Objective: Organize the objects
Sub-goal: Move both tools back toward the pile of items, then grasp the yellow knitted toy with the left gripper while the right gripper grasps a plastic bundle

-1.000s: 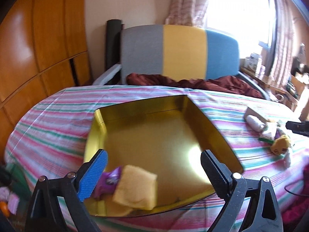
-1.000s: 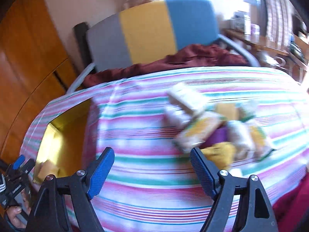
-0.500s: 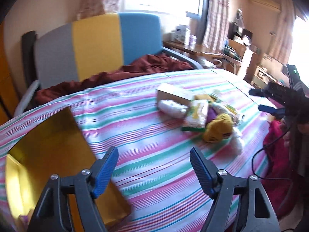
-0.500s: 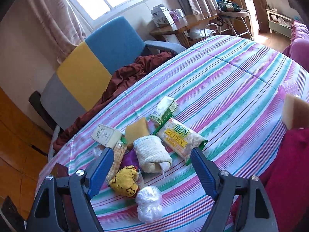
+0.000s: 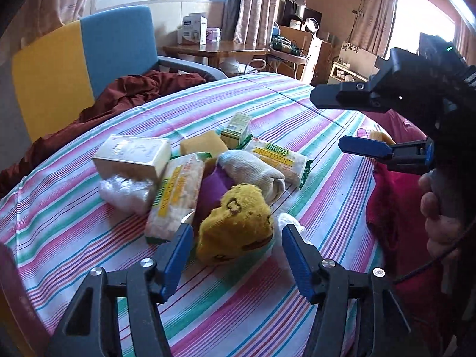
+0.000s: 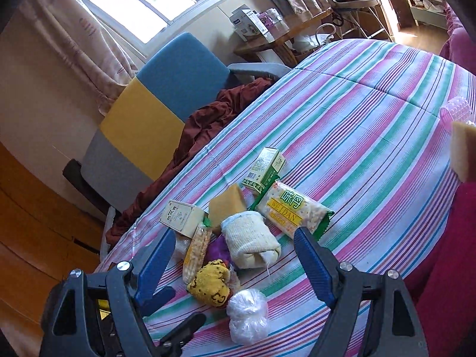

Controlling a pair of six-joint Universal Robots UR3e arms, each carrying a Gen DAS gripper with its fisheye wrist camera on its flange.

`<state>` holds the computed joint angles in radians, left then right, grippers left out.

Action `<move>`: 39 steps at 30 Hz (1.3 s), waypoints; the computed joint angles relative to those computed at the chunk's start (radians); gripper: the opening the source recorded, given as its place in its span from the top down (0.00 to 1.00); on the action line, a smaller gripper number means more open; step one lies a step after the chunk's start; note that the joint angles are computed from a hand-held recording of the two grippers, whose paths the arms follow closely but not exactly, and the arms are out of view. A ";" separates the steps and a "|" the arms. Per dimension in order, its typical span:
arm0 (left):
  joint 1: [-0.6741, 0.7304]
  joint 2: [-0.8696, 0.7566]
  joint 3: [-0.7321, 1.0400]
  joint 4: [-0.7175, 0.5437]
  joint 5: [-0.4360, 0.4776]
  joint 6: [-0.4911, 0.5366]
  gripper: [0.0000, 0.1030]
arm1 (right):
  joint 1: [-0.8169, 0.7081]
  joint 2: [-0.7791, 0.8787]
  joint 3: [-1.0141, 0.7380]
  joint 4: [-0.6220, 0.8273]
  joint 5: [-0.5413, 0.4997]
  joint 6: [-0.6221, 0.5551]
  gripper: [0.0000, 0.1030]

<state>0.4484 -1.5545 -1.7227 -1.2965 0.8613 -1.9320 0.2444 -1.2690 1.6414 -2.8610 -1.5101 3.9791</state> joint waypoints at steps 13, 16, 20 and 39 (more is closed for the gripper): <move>-0.092 -0.173 0.053 0.117 0.025 -0.159 0.60 | -0.002 0.021 -0.034 0.033 0.018 -0.023 0.19; -0.040 -0.122 0.015 0.078 -0.008 -0.121 0.66 | 0.005 0.026 -0.052 0.053 0.008 -0.038 0.19; 0.061 -0.029 -0.027 -0.023 -0.018 -0.032 0.66 | 0.007 0.040 -0.084 0.091 0.016 -0.057 0.19; 0.248 0.034 -0.160 0.011 0.008 0.029 0.60 | 0.087 0.384 -0.737 0.868 0.040 -0.279 0.36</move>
